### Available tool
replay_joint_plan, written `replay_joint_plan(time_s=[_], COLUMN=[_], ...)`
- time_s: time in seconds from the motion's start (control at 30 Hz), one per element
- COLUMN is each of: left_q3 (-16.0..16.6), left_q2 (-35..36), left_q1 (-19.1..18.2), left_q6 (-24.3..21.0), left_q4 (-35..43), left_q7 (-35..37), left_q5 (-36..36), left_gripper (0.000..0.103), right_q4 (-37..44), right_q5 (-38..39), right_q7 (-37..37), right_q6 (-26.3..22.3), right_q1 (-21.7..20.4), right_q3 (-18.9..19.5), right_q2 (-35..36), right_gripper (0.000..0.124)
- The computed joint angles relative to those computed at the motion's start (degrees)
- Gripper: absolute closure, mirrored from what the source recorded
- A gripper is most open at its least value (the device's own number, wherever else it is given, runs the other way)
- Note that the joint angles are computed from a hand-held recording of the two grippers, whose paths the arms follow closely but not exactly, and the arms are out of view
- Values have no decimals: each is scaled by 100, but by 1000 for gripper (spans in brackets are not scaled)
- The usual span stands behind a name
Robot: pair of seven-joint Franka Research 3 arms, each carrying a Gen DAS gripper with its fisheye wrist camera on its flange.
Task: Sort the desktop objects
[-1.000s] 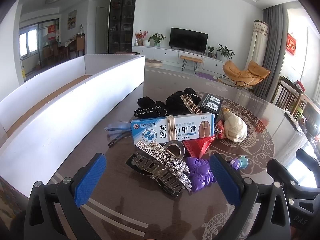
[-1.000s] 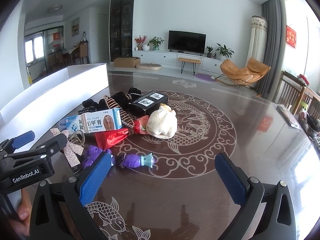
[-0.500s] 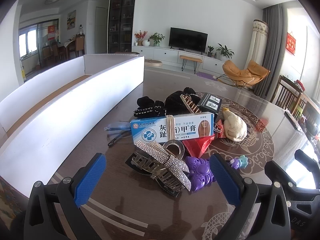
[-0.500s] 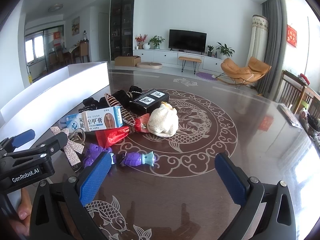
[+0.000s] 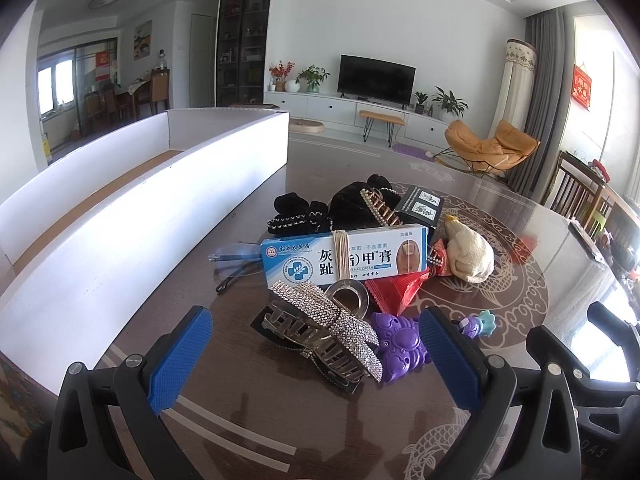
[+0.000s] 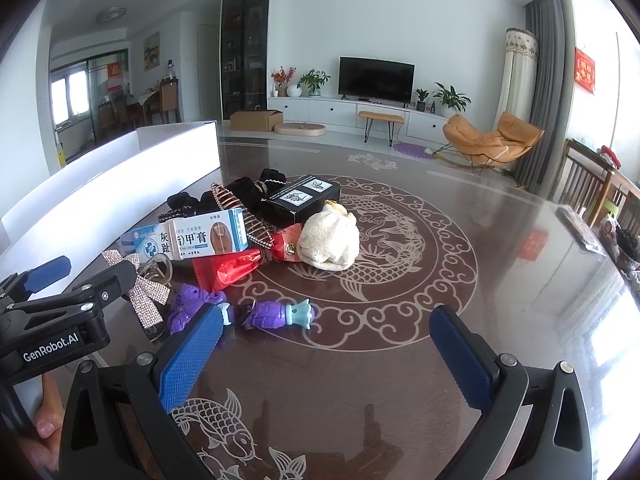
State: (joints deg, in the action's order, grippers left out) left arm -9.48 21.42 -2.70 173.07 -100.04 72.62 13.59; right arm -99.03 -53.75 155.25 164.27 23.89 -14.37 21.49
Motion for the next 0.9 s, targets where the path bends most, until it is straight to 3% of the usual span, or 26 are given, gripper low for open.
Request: replay_joint_plan(time_s=[0.9], left_q3=[-8], left_q2=[-4], left_q1=[9], left_q6=[-3], left_q4=[-38], left_q7=[9], left_q5=[21], left_gripper=[0], right_q4=[-16], right_q5=[331], right_q7=[-278], right_q6=[37], right_q1=[65], right_q3=[-52], right_q2=[71], right_gripper=[21])
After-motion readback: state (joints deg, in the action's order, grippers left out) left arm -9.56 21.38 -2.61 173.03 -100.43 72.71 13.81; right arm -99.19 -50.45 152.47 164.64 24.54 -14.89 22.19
